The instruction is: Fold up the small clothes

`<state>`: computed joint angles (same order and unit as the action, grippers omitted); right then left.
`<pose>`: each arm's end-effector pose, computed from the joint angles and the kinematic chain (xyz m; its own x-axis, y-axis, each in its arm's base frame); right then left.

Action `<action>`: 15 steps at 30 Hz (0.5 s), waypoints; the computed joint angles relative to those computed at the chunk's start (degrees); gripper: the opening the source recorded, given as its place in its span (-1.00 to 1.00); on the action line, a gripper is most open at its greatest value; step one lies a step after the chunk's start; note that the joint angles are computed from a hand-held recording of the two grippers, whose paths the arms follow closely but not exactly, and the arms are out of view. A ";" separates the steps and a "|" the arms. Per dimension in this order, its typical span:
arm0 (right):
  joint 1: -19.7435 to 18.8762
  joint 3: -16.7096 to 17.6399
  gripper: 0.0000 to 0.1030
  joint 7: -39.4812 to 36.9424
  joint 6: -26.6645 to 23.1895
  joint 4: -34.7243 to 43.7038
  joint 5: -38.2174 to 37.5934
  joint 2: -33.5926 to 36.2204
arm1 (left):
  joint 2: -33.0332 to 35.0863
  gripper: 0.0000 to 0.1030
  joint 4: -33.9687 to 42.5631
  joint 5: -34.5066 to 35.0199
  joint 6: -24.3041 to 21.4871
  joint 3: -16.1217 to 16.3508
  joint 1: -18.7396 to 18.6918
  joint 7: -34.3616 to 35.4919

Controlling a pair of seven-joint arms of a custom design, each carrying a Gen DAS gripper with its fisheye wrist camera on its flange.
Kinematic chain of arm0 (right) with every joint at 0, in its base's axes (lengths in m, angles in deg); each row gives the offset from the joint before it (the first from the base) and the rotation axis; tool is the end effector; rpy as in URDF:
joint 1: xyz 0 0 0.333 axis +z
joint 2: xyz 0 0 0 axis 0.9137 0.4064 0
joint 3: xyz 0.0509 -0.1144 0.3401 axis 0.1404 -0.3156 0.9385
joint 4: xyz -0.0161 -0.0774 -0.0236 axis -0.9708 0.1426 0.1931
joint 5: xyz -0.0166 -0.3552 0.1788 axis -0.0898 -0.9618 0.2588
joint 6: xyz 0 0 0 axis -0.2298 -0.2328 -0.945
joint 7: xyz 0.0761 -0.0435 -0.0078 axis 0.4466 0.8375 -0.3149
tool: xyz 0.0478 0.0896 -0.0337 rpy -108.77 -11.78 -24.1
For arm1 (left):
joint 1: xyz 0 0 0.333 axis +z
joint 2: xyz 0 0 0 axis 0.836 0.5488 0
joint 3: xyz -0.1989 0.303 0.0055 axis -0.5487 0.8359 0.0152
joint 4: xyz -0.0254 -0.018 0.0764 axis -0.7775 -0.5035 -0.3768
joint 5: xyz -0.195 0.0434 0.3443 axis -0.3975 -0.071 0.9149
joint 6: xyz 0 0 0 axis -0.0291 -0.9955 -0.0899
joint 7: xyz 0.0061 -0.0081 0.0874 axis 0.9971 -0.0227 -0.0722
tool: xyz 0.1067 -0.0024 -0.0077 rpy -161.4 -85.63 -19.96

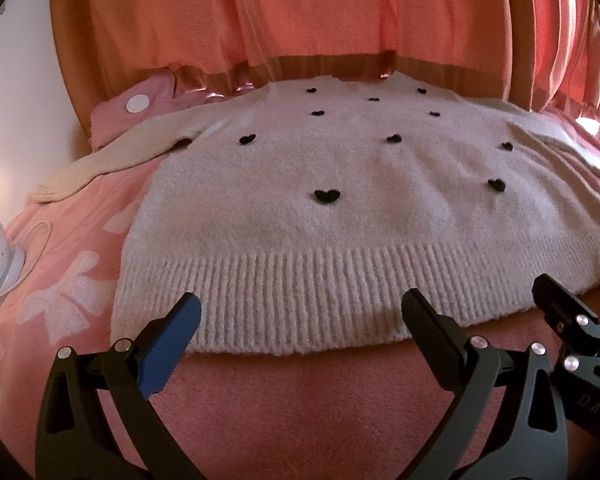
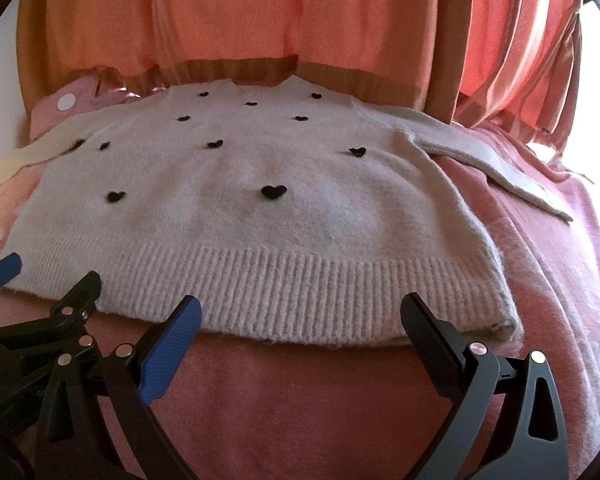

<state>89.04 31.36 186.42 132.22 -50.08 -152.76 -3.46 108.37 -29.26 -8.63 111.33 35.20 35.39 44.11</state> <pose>0.6170 0.2632 0.4389 -0.1404 -0.9876 0.0698 -0.6694 0.0428 -0.7417 0.6567 -0.1687 0.4390 -0.0701 -0.9929 -0.0962 -0.6589 0.1185 -0.7428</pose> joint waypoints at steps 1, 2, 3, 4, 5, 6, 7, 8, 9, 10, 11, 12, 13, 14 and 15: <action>-0.22 -0.25 0.90 0.75 1.15 -0.23 -0.49 -0.39 | -0.38 0.90 -0.40 -0.96 0.86 -0.71 0.90 0.59; -0.66 -0.51 0.90 1.57 2.56 -0.55 -0.79 -0.97 | -0.76 0.90 -0.77 -3.25 1.83 -2.28 2.58 2.38; -1.57 -0.76 0.90 2.28 4.96 -0.99 -0.64 -1.75 | -1.43 0.91 -1.57 -7.92 2.98 -5.72 5.92 6.28; -2.59 -0.87 0.90 2.43 7.10 -1.33 0.20 -2.39 | -1.87 0.91 -2.00 -12.84 3.56 -9.63 9.44 10.42; -3.96 -1.43 0.90 3.68 10.57 -2.06 0.81 -3.54 | -2.29 0.91 -2.47 -18.04 4.62 -14.51 13.87 14.85; -4.70 -2.27 0.90 5.81 13.10 -2.40 0.14 -4.29 | -2.51 0.91 -2.61 -22.06 5.61 -18.62 17.61 18.25; -5.58 -3.87 0.90 9.84 16.22 -2.71 -1.91 -5.28 | -2.55 0.91 -2.22 -25.74 6.49 -22.84 21.45 21.30; -6.90 -4.57 0.90 11.21 17.87 -2.68 -1.86 -5.82 | -2.32 0.91 -1.49 -28.13 7.25 -25.68 24.05 23.56; -8.51 -4.75 0.90 10.63 18.89 -2.58 -0.18 -6.11 | -1.98 0.91 -0.40 -29.32 7.34 -26.53 24.70 24.75; -10.51 -5.18 0.90 9.50 19.44 -2.06 2.25 -6.01 | -1.15 0.91 1.88 -30.28 6.88 -26.77 24.77 25.73; -12.03 -5.43 0.90 8.34 19.50 -1.30 4.71 -5.48 | -0.16 0.91 4.03 -31.46 6.10 -27.68 25.29 27.05; -13.90 -5.30 0.90 6.14 19.87 -0.75 8.31 -4.75 | 1.18 0.91 6.62 -32.85 4.96 -29.09 26.14 28.66; -17.15 -3.95 0.90 1.37 20.11 0.02 15.18 -3.38 | 2.96 0.91 9.96 -34.23 3.45 -29.84 26.31 29.72; -19.88 -2.54 0.90 -2.45 19.84 0.74 21.16 -2.09 | 4.56 0.91 12.74 -35.38 2.44 -29.64 25.72 29.99; -22.50 -1.09 0.90 -5.54 19.53 1.65 26.49 -0.66 | 6.27 0.91 15.54 -36.39 1.23 -29.03 24.79 29.97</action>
